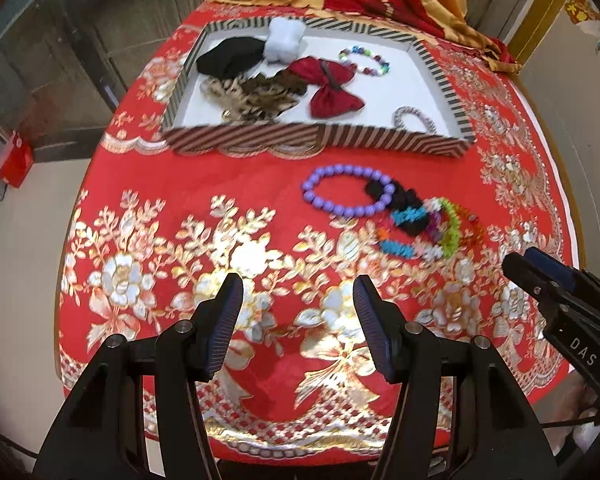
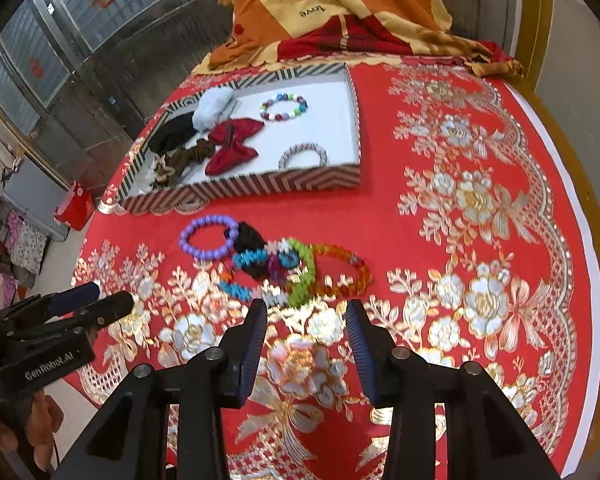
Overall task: Organize jewelry
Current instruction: 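Withdraw both tools toward the bracelets left on the cloth, then grasp the purple bead bracelet with the left tool while the right tool grasps the green-and-blue flower bracelet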
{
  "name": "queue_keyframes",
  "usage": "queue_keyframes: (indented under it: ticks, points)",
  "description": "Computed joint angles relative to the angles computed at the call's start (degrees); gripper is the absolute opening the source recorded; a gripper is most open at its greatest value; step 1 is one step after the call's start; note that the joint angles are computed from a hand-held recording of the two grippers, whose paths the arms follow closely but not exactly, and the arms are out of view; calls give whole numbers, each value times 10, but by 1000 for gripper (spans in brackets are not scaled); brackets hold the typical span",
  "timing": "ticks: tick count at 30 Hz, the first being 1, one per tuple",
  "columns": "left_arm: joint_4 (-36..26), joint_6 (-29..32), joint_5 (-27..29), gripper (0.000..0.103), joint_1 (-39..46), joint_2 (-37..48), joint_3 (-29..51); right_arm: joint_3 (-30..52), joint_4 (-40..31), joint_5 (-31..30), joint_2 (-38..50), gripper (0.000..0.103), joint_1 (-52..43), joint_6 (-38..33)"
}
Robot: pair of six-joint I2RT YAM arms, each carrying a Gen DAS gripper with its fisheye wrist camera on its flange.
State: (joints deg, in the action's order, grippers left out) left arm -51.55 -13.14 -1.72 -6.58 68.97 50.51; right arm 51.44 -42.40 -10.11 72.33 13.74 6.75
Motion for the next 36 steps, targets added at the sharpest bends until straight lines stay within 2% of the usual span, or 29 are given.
queue_keyframes:
  ticks: [7, 16, 24, 34, 36]
  points:
    - [14, 13, 24, 57, 46, 19, -6, -10, 23, -19, 30, 39, -14, -20]
    - [56, 16, 29, 57, 67, 104, 35, 13, 83, -35, 118, 39, -16, -42]
    - [91, 20, 42, 57, 63, 181, 69, 37, 102, -27, 169, 39, -7, -45]
    - [109, 23, -7, 57, 37, 255, 109, 44, 123, -26, 195, 39, -3, -43]
    - [115, 24, -12, 57, 32, 264, 113, 47, 125, -23, 203, 33, 2, -43]
